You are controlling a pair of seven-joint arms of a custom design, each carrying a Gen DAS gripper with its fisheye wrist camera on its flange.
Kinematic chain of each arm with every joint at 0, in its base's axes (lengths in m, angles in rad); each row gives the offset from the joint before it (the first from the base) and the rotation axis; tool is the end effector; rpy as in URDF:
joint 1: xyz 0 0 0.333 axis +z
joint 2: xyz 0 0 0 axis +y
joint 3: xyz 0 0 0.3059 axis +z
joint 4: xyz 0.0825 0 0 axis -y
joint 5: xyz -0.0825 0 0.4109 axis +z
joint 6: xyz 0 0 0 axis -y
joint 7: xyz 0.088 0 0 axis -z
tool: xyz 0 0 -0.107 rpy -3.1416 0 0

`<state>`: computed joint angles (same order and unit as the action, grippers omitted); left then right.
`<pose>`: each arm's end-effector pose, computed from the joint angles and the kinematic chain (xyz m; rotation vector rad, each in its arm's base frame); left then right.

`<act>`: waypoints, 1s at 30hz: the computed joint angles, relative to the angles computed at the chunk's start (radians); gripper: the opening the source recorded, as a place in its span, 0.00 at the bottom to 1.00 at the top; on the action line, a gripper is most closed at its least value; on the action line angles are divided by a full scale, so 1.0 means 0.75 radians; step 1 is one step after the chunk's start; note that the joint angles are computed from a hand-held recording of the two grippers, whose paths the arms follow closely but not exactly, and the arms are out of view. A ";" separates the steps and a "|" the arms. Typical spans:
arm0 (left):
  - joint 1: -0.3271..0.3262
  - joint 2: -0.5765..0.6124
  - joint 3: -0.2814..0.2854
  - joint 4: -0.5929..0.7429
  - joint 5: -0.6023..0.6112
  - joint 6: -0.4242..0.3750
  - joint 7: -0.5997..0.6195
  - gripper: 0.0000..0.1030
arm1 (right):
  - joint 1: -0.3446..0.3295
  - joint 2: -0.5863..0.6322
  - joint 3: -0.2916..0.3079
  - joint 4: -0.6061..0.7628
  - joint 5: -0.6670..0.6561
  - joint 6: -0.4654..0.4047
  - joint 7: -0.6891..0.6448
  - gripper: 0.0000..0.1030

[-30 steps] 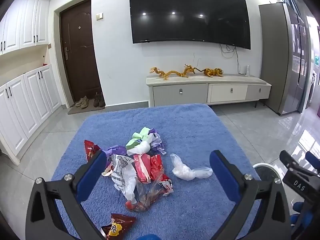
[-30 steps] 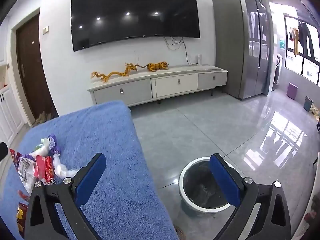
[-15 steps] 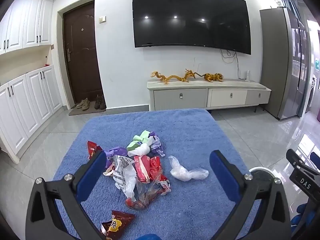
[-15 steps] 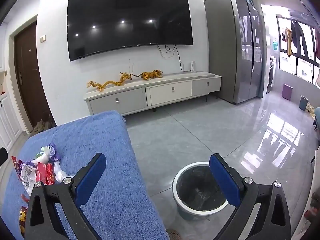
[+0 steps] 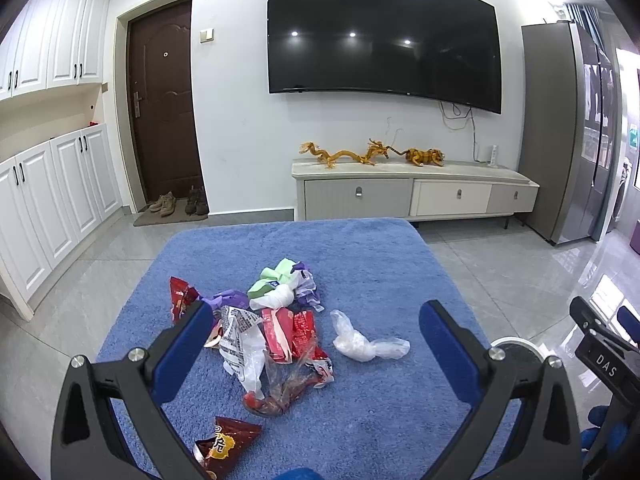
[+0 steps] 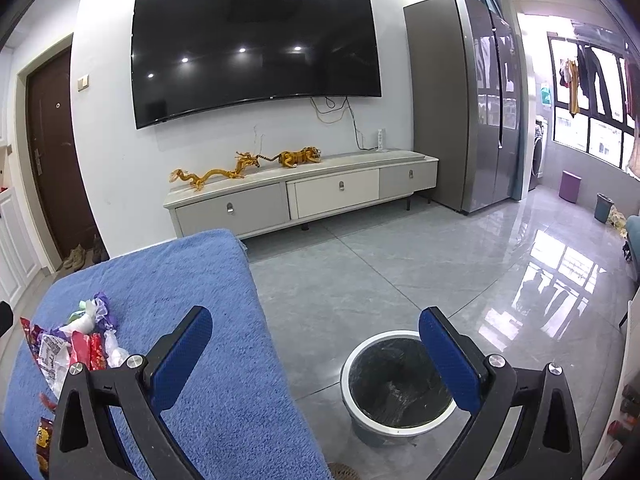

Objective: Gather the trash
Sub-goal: 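Move both tools toward the pile of wrappers on the blue table, then grasp the brown chip bag with the left tool while the right tool grasps the clear plastic bag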

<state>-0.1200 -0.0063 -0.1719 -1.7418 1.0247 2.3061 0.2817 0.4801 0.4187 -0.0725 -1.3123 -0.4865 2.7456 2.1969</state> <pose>0.6111 -0.1658 0.6205 -1.8415 1.0955 -0.6143 0.6804 0.3281 0.6086 -1.6499 1.4155 -0.8040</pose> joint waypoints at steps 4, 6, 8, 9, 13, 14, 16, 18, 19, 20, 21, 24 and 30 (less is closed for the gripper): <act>-0.002 0.001 0.000 -0.006 0.014 0.018 -0.009 1.00 | -0.004 -0.003 -0.003 -0.009 0.007 0.015 0.033 1.00; -0.001 0.000 0.001 -0.010 0.018 0.027 -0.013 1.00 | -0.008 -0.005 0.000 -0.014 0.016 0.020 0.032 1.00; 0.000 0.000 0.002 -0.015 0.018 0.044 -0.013 1.00 | -0.011 -0.006 0.000 -0.014 0.020 0.020 0.031 1.00; 0.001 0.001 0.003 -0.017 0.016 0.051 -0.009 1.00 | -0.012 -0.004 0.002 -0.012 0.024 0.022 0.029 1.00; 0.006 0.010 0.009 -0.017 -0.060 0.101 0.064 1.00 | -0.036 0.011 0.034 0.005 0.084 0.020 -0.032 1.00; 0.009 0.013 0.012 -0.022 -0.113 0.136 0.107 1.00 | -0.041 0.016 0.040 0.013 0.101 0.015 -0.051 1.00; 0.007 0.023 0.012 -0.027 -0.164 0.175 0.169 1.00 | -0.036 0.026 0.032 0.029 0.108 0.005 -0.063 1.00; 0.000 0.033 0.010 -0.031 -0.170 0.195 0.201 1.00 | -0.030 0.039 0.024 0.053 0.106 -0.009 -0.077 1.00; -0.002 0.037 0.010 -0.035 -0.182 0.211 0.223 1.00 | -0.028 0.047 0.024 0.067 0.108 -0.018 -0.090 1.00; -0.003 0.042 0.011 -0.038 -0.206 0.231 0.257 1.00 | -0.026 0.052 0.024 0.077 0.109 -0.025 -0.100 1.00; -0.004 0.045 0.014 -0.040 -0.228 0.245 0.281 1.00 | -0.028 0.059 0.031 0.087 0.118 -0.037 -0.121 1.00; 0.001 0.041 0.025 -0.066 -0.265 0.286 0.316 1.00 | -0.027 0.095 0.052 0.142 0.146 -0.074 -0.207 1.00; 0.051 -0.046 0.042 -0.201 -0.334 0.338 0.353 1.00 | -0.042 0.225 0.167 0.317 0.319 -0.188 -0.510 1.00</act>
<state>-0.0816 -0.0404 -0.1407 -1.8928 0.7741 2.5595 0.5464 0.4487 0.5876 0.0530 -1.0744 -0.2473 2.6044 1.8146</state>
